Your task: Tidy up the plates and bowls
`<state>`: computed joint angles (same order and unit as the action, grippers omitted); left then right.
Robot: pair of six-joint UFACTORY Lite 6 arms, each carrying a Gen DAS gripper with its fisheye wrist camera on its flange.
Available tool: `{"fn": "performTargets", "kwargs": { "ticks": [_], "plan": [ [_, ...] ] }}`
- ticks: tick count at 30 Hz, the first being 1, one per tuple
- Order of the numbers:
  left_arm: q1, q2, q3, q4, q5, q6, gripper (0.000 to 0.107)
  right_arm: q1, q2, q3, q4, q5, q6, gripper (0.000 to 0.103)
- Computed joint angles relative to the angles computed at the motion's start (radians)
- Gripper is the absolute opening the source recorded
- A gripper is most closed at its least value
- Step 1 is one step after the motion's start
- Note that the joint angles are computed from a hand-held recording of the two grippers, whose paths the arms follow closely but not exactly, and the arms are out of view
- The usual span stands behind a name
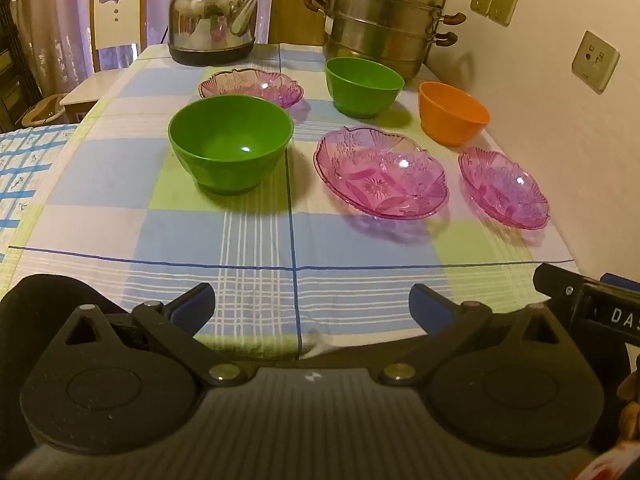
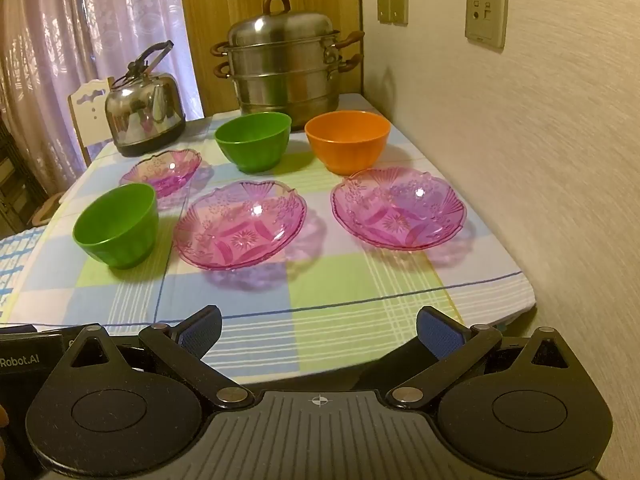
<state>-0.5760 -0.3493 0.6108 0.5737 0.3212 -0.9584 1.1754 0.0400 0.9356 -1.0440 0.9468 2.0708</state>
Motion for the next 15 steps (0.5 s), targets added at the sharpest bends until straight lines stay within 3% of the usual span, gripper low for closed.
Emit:
{"fn": "performTargets", "kwargs": {
  "ticks": [15],
  "plan": [
    [-0.003, 0.007, -0.004, 0.015, -0.009, -0.021, 0.102, -0.003, 0.001, -0.004, -0.004, -0.006, 0.004, 0.103]
  ]
}}
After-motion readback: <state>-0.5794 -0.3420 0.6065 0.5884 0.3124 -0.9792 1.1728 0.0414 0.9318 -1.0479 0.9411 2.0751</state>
